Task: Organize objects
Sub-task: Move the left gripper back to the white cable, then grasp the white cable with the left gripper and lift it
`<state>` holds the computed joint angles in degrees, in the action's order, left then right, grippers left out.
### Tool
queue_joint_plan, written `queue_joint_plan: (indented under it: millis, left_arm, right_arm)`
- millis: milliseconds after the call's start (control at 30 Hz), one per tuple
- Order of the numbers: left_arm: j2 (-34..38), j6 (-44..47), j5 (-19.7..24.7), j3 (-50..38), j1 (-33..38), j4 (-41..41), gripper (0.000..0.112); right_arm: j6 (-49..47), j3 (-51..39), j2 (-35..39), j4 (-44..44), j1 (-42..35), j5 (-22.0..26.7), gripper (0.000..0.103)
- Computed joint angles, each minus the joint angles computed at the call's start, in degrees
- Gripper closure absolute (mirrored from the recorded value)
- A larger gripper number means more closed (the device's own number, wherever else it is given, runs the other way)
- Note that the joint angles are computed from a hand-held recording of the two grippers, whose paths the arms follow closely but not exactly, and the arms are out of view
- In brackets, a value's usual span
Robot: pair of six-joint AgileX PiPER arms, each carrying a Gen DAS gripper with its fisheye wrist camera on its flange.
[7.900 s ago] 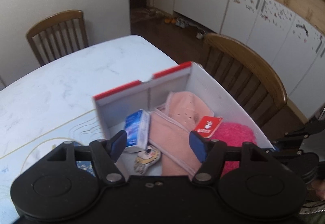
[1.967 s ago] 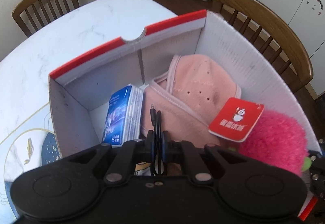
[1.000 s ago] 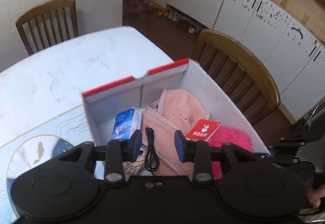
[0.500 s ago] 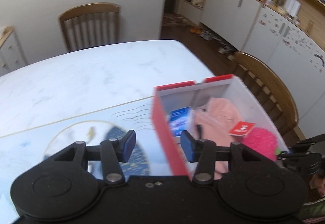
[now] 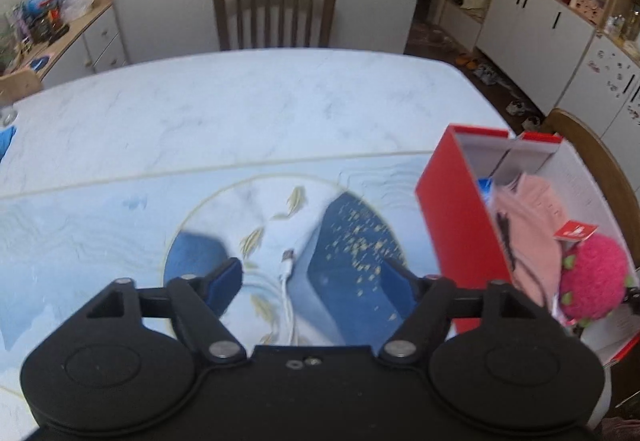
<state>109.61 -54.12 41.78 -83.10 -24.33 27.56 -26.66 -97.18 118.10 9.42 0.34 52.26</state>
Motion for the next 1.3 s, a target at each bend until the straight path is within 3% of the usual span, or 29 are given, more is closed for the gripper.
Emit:
queue_joint_plan:
  millis: [300,833,1033,1300]
  left_arm:
    - [1.71,-2.13,-1.49,4.7,0.16,-0.85,0.015]
    - [7.24,-4.26,-3.62,6.93,0.69,-0.75,0.015]
    - [7.96,-5.4,-4.03,7.15,0.59,0.62,0.018]
    - [7.71,-6.0,-6.23,8.21,0.71,1.51,0.036]
  right_arm:
    - [0.09,0.0,-0.07,-0.31,0.12,0.13,0.099]
    - [0.02,-0.15,0.09,-0.47,0.15,0.16,0.099]
    - [0.07,-0.28,0.14,-0.49,0.21,0.24,0.099]
    - [0.05,-0.33,0.17,-0.46,0.19,0.26,0.099]
